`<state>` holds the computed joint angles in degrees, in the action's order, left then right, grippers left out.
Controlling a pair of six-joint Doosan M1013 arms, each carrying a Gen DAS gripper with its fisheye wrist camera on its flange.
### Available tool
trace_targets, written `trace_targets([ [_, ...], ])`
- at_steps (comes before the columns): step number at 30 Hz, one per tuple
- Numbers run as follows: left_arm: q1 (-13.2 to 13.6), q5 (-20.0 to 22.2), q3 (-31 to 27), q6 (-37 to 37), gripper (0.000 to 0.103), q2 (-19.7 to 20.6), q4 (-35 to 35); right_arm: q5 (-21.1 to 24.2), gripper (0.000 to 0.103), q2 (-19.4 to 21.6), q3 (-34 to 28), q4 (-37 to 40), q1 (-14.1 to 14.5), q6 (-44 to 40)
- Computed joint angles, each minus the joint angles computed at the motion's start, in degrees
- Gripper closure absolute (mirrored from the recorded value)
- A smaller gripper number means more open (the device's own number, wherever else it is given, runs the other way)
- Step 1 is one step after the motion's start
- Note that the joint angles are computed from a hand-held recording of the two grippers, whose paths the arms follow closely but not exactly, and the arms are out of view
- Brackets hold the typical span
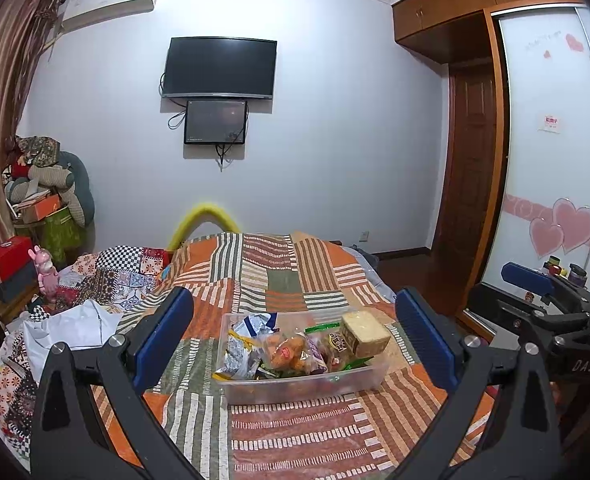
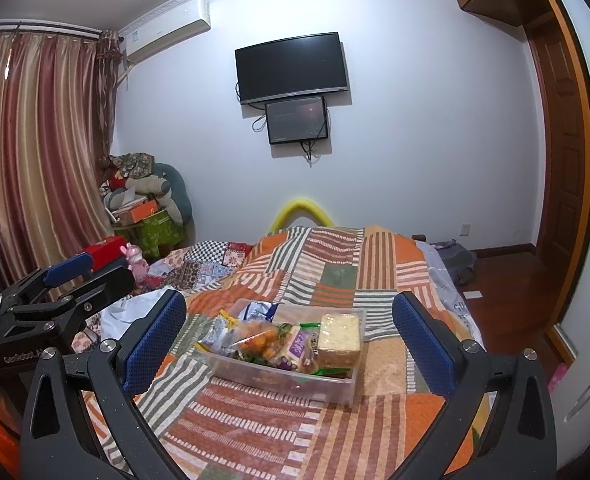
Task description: Organize snacks
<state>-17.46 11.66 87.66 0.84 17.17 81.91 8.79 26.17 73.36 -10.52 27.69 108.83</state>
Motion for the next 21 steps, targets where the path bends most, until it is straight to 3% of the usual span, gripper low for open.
trace_targets([
  [10,-0.1,-0.1,0.6,-2.4,0.000,-0.2,3.1,0.2,0.000,-0.1,-0.1,0.5,0.0,-0.8],
  [21,0.5,-2.5,0.7,-1.4,0.000,-0.3,1.9,0.4,0.000,0.0,-0.4,-0.7,-0.1,0.4],
])
